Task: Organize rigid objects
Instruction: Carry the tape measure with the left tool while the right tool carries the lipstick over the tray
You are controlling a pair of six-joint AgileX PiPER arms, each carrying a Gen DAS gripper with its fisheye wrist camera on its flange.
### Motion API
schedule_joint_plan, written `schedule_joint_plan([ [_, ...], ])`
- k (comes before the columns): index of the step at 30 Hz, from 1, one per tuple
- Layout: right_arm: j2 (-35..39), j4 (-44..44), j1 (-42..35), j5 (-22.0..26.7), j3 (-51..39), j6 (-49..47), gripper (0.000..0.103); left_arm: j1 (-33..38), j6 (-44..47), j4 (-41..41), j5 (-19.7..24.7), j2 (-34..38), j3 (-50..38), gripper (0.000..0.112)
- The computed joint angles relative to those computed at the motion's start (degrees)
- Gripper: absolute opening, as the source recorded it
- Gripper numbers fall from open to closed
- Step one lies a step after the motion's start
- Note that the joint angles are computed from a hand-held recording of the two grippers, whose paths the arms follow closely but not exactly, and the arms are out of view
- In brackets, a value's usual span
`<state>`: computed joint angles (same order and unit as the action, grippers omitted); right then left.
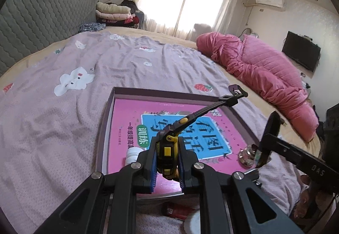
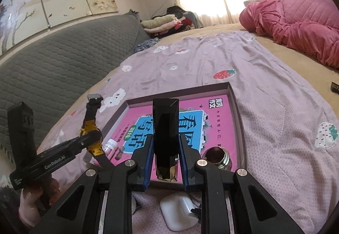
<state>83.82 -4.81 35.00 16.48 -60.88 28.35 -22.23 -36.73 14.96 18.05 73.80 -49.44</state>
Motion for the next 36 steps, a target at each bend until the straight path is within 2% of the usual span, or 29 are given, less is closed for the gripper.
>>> schedule_joint_plan([
  [3, 0.43, 0.36, 0.11, -0.04, -0.3, -0.6, 0.022, 0.64, 2.48, -2.5, -0.09, 1.65, -0.57, 0.016],
  [9, 1.19, 1.77, 0.24, -0.06, -0.59, -2.35, 0.022, 0.0, 2.57, -1.67, 1.2, 4.14, -1.94, 0.016],
  [16, 2.43, 5.77, -0.33, 0.34, -1.61, -6.36, 0.022, -2.15, -0.86, 4.0, 5.96, 7.13, -4.55, 0.016],
  [24, 5.04, 9.66, -0.54, 2.19, -3.61, -10.34, 0.023, -2.77, -0.17, 4.45, 9.69, 9.17, -6.38, 0.016],
  [36, 8.68, 8.62, -0.38, 4.55, -6.47, -10.91, 0.023, -2.14, 2.03, 2.61, 10.31, 9.66, -6.7, 0.017],
])
